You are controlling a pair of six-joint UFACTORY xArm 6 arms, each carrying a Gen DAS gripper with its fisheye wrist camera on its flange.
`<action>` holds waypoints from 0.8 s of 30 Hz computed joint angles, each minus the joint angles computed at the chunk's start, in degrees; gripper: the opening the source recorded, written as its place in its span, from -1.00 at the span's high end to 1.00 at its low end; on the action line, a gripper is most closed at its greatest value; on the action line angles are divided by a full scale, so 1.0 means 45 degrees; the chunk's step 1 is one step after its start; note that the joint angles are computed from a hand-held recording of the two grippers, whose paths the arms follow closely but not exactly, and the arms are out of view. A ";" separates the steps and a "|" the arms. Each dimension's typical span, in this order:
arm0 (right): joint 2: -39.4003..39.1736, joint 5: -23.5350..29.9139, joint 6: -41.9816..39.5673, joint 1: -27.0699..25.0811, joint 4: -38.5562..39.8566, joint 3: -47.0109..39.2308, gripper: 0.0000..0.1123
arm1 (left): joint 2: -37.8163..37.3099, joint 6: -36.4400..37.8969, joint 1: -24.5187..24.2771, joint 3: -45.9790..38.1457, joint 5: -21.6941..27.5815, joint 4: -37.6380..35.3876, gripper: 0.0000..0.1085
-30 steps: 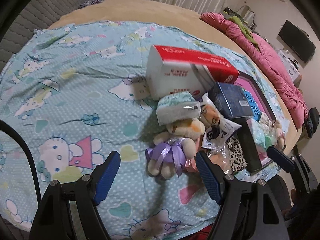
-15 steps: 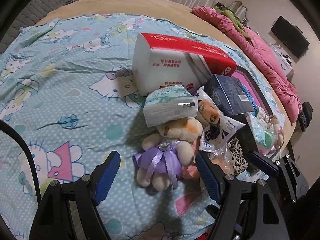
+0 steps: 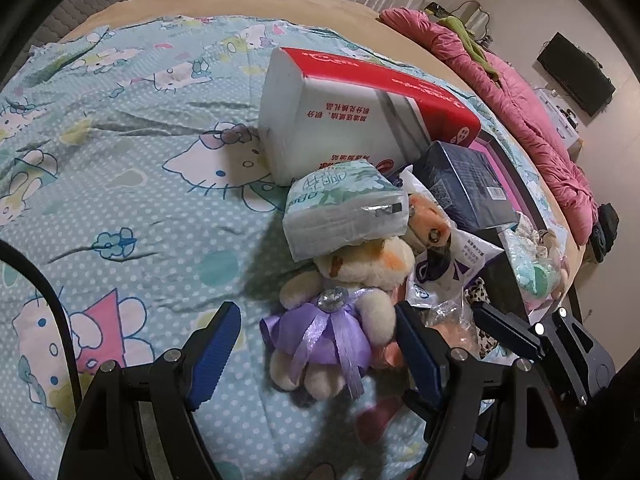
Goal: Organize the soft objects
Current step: 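Grasp the purple-ribbon teddy bear with the left tool while the right tool grasps the bagged orange ball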
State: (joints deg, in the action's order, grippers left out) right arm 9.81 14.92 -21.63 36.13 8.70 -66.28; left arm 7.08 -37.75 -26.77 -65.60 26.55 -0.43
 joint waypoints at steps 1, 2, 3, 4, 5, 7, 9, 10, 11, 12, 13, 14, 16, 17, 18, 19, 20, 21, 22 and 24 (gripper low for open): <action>0.0024 0.0040 -0.0011 0.0004 0.0000 -0.0030 -0.06 | 0.0007 0.0014 0.0014 0.0012 -0.0045 -0.0010 -0.42; 0.0093 0.0118 -0.0111 0.0001 0.0120 -0.0111 -0.05 | 0.0015 0.0067 0.0035 0.0036 -0.0112 -0.0072 -0.42; 0.0124 0.0171 -0.0152 -0.0007 0.0162 -0.0146 -0.05 | 0.0027 0.0150 0.0057 0.0065 -0.0195 -0.0187 -0.42; 0.0205 0.0271 -0.0016 -0.0017 -0.0007 -0.0234 -0.05 | 0.0053 0.0200 0.0079 0.0075 -0.0265 -0.0272 -0.42; 0.0242 0.0275 0.0050 -0.0014 -0.0086 -0.0258 -0.05 | 0.0117 0.0245 0.0098 0.0029 -0.0318 -0.0327 -0.42; 0.0306 0.0191 -0.0006 0.0003 -0.0073 -0.0289 -0.05 | 0.0144 0.0457 0.0160 0.0101 -0.0487 -0.0490 -0.42; 0.0387 0.0215 0.0003 -0.0004 -0.0093 -0.0354 -0.05 | 0.0206 0.0573 0.0187 0.0131 -0.0644 -0.0633 -0.42; 0.0438 0.0237 0.0089 -0.0012 -0.0178 -0.0402 -0.05 | 0.0228 0.0664 0.0202 0.0141 -0.0691 -0.0745 -0.42; 0.0390 0.0203 0.0083 -0.0013 -0.0172 -0.0333 -0.05 | 0.0282 0.0790 0.0218 0.0125 -0.0741 -0.0877 -0.42; 0.0390 0.0168 0.0094 -0.0011 -0.0220 -0.0318 -0.05 | 0.0322 0.0866 0.0242 0.0112 -0.0785 -0.0931 -0.41; 0.0359 0.0120 0.0061 -0.0002 -0.0186 -0.0264 -0.05 | 0.0367 0.0967 0.0270 0.0089 -0.0862 -0.1011 -0.36; 0.0357 0.0161 -0.0119 -0.0002 0.0056 -0.0270 -0.03 | 0.0355 0.1102 0.0256 0.0136 -0.0958 -0.1144 -0.31; 0.0308 0.0307 -0.0768 -0.0038 0.1013 -0.0315 -0.01 | 0.0329 0.1650 0.0215 0.0198 -0.1206 -0.1800 -0.05; 0.0264 0.0408 -0.1016 -0.0065 0.1426 -0.0324 0.00 | 0.0347 0.2091 0.0186 0.0200 -0.1299 -0.2300 0.01; 0.0251 0.0468 -0.1170 -0.0095 0.1715 -0.0354 0.00 | 0.0359 0.2165 0.0171 0.0174 -0.1280 -0.2326 0.02; 0.0218 0.0537 -0.1292 -0.0117 0.1907 -0.0366 0.01 | 0.0362 0.2040 0.0156 0.0146 -0.1229 -0.2057 0.04; 0.0156 0.0545 -0.1503 -0.0127 0.2203 -0.0354 0.01 | 0.0356 0.1951 0.0139 0.0131 -0.1190 -0.1860 0.06; 0.0110 0.0522 -0.1662 -0.0132 0.2383 -0.0333 0.01 | 0.0333 0.1929 0.0122 0.0141 -0.1182 -0.1769 0.08; 0.0061 0.0568 -0.1792 -0.0132 0.2518 -0.0336 0.01 | 0.0295 0.1886 0.0111 0.0191 -0.1224 -0.1703 0.09; -0.0118 0.0640 -0.2246 -0.0131 0.3079 -0.0270 0.02 | 0.0222 0.1936 0.0102 0.0295 -0.1284 -0.1817 0.11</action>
